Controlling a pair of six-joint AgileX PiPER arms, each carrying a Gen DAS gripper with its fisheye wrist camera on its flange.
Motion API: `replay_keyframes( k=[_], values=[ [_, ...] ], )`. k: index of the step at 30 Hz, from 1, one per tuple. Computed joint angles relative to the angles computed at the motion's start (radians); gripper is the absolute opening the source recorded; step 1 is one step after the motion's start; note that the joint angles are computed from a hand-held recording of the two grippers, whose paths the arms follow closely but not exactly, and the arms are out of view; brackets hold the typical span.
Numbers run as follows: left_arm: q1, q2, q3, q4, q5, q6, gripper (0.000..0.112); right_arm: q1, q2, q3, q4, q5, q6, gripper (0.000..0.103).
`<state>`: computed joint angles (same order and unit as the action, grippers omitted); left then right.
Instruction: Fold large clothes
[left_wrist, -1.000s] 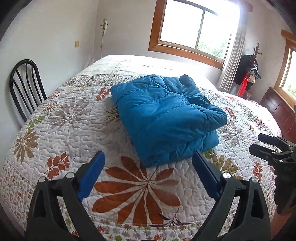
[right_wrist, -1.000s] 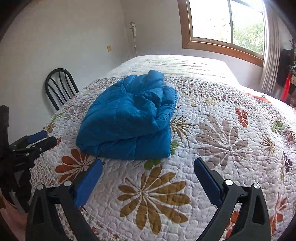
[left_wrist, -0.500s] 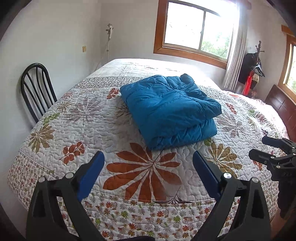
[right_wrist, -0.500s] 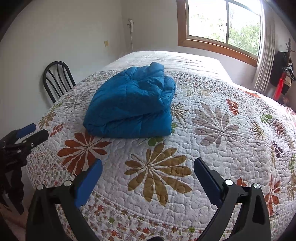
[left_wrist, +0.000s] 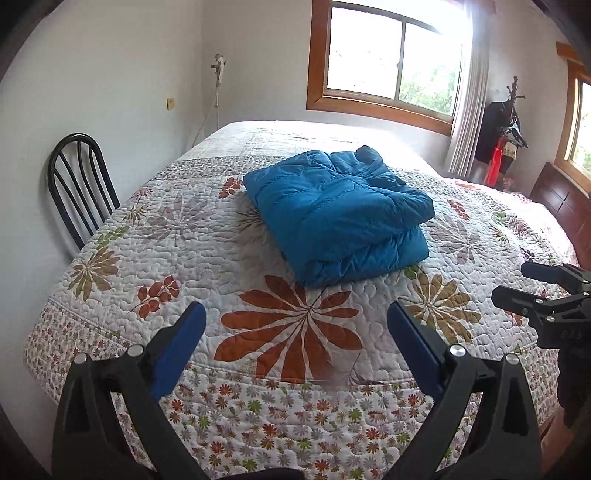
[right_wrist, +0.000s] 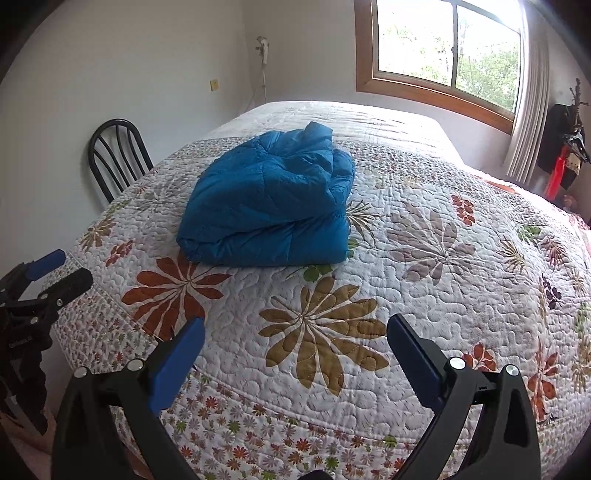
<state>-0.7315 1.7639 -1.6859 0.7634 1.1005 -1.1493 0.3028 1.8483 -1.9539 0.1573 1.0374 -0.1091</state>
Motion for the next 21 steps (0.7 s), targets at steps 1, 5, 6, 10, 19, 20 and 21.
replay_keyframes(
  k=[1, 5, 6, 10, 19, 20, 21],
  values=[
    [-0.005, 0.000, 0.000, 0.004, 0.004, -0.002, 0.098, -0.001, -0.003, 0.002, 0.000, -0.001, 0.001, 0.099],
    [-0.021, 0.005, -0.010, 0.012, 0.026, 0.002, 0.098, -0.005, -0.011, 0.010, 0.002, -0.002, 0.004, 0.099],
    [-0.024, 0.004, -0.011, 0.014, 0.028, 0.002, 0.098, -0.006, -0.013, 0.012, 0.003, -0.002, 0.004, 0.099],
    [-0.029, 0.001, -0.010, 0.015, 0.030, 0.000, 0.099, -0.005, -0.022, 0.021, 0.000, -0.005, 0.002, 0.099],
    [-0.034, -0.001, -0.013, 0.020, 0.039, -0.002, 0.099, -0.003, -0.026, 0.025, -0.004, -0.006, 0.001, 0.099],
    [-0.034, -0.001, -0.013, 0.020, 0.039, -0.002, 0.099, -0.002, -0.026, 0.024, -0.004, -0.005, -0.001, 0.099],
    [-0.035, -0.001, -0.013, 0.020, 0.041, -0.002, 0.099, -0.002, -0.026, 0.024, -0.005, -0.005, -0.003, 0.099]
  ],
)
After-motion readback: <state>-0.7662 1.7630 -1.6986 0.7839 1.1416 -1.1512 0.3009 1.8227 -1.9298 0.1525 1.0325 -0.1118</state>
